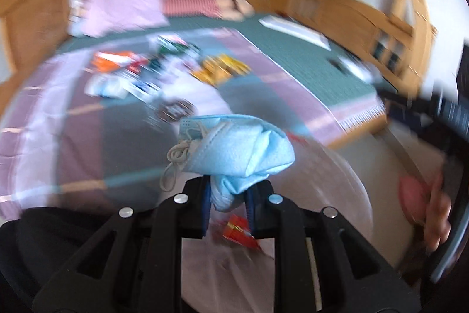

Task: Collect trash
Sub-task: 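Drop the tissue and mask into the white bag from both grippers, then move both grippers back over the trash on the bed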

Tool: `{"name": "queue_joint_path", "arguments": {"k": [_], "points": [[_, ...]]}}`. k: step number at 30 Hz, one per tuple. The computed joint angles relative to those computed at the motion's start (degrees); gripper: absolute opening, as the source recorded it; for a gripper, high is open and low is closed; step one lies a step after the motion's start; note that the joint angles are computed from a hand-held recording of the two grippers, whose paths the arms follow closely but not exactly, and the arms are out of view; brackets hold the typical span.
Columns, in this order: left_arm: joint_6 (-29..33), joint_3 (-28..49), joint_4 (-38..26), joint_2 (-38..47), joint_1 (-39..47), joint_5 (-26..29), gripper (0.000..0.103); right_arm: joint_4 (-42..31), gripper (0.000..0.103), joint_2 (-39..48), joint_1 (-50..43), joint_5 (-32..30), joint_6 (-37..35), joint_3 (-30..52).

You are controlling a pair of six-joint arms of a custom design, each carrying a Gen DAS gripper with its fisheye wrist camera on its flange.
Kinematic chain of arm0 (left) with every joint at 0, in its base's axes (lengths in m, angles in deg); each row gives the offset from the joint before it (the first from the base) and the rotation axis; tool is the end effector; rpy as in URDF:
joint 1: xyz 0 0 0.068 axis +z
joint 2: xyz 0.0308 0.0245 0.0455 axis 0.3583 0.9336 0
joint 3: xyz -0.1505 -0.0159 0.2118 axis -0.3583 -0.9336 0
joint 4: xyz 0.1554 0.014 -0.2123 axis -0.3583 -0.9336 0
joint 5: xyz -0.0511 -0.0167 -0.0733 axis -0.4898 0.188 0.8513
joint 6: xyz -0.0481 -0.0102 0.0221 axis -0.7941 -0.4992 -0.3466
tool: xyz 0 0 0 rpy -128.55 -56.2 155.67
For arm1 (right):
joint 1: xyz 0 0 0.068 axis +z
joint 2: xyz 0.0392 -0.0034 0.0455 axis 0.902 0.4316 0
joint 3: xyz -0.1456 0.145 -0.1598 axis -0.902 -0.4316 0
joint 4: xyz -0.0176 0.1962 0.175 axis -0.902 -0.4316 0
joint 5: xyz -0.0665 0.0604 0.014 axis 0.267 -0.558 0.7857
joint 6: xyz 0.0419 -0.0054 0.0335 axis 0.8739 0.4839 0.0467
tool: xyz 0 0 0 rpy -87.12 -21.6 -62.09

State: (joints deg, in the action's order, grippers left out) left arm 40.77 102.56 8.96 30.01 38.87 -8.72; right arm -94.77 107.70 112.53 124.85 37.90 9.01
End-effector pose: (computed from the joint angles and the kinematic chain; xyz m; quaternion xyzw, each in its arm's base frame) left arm 0.2864 0.0683 0.3412 0.2716 0.8825 -0.1911 0.3331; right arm 0.1439 0.1268 0.4228 0.2632 0.8572 0.0954 0.4322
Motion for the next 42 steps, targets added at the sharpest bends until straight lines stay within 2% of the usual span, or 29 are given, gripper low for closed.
{"name": "queue_joint_path", "arguments": {"k": [2, 4, 6, 7, 8, 10, 19, 37, 42], "points": [[4.1, -1.06, -2.97, 0.39, -2.03, -0.72, 0.022, 0.22, 0.075, -1.22, -0.21, 0.78, 0.4, -0.34], [6.04, -3.53, -2.83, -0.93, -3.77, -2.0, 0.027, -0.17, 0.075, -1.64, -0.34, 0.87, 0.62, -0.42], [7.16, -6.31, -1.44, -3.09, -5.12, -3.18, 0.039, -0.06, 0.075, -1.65, -0.22, 0.87, 0.86, -0.71], [7.38, -7.1, -0.79, -3.91, -5.43, -3.44, 0.054, 0.1, 0.075, -1.76, 0.04, 0.85, 1.13, -1.04], [7.42, -7.86, -0.2, -4.75, -5.5, -3.53, 0.075, 0.6, 0.076, -1.82, -0.28, 0.52, 0.84, -1.29], [6.69, -9.3, 1.89, -6.61, -5.45, -3.69, 0.091, 0.91, 0.077, -1.58, -0.11, 0.52, 1.02, -1.29], [4.36, -8.74, 3.6, -6.8, -5.02, -4.48, 0.096, 1.08, 0.082, -0.96, -0.12, 0.33, 0.63, -0.71], [1.14, -8.03, 4.9, -5.91, -3.75, -4.67, 0.097, 3.18, 0.083, -0.18, -1.66, -2.46, -0.79, -1.62], [-3.6, -3.98, 6.56, -2.59, 0.23, -1.93, 0.097, 5.36, 0.084, 0.03, -2.78, -3.56, -0.58, -2.51]]}}
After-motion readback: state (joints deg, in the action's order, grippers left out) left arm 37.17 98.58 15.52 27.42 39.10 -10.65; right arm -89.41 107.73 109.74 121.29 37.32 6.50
